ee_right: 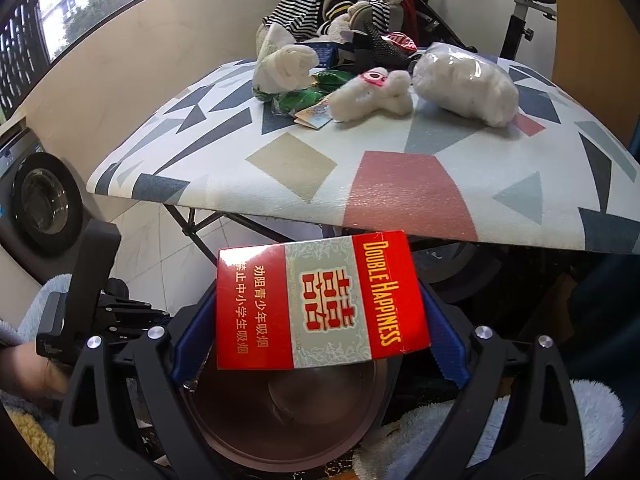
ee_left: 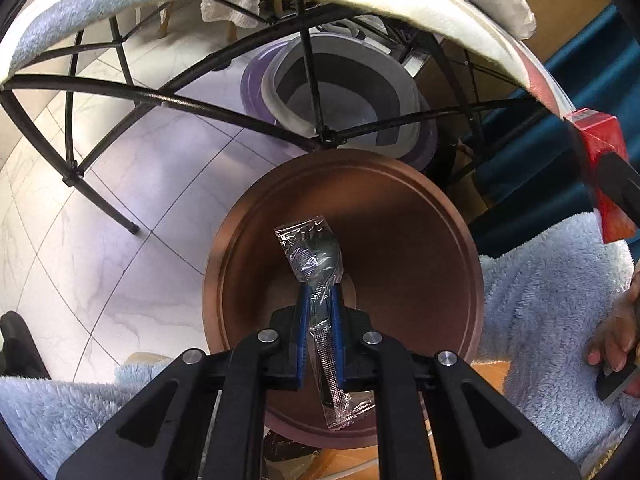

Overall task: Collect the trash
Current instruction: 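Release the fork into the brown bin while the right gripper drops the cigarette box in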

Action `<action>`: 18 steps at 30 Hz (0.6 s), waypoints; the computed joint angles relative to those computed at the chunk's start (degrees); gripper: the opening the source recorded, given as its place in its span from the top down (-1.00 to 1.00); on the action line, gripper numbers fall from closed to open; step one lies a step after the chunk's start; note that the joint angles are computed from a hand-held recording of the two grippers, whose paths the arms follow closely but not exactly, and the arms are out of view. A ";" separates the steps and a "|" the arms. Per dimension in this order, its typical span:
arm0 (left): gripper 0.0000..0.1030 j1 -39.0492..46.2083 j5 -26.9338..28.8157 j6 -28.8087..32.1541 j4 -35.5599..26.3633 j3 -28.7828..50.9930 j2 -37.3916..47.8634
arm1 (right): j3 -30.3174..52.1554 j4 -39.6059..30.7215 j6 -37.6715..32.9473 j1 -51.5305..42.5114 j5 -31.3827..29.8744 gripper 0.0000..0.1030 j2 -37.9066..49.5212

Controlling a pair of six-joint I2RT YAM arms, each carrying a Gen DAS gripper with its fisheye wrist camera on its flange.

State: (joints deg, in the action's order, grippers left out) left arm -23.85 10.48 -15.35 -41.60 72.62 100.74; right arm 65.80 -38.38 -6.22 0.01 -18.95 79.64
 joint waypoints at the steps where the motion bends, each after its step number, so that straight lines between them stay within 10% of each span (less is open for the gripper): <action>1: 0.79 -0.13 -0.02 -0.25 -0.14 0.18 0.06 | 0.02 -0.03 -0.10 0.09 0.05 -0.74 0.01; 6: 0.71 0.03 0.44 -0.95 0.41 -0.28 -1.02 | 0.33 -0.31 -0.09 0.32 0.22 -0.74 0.48; 18: -0.30 2.18 -2.74 -5.54 7.41 -5.42 -12.93 | 0.69 -1.97 -1.21 2.60 1.84 -0.74 2.31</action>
State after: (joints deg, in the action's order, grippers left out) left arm -21.67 7.73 -20.89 -34.19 67.20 87.81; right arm 66.50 -40.35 -7.43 2.60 -17.11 81.96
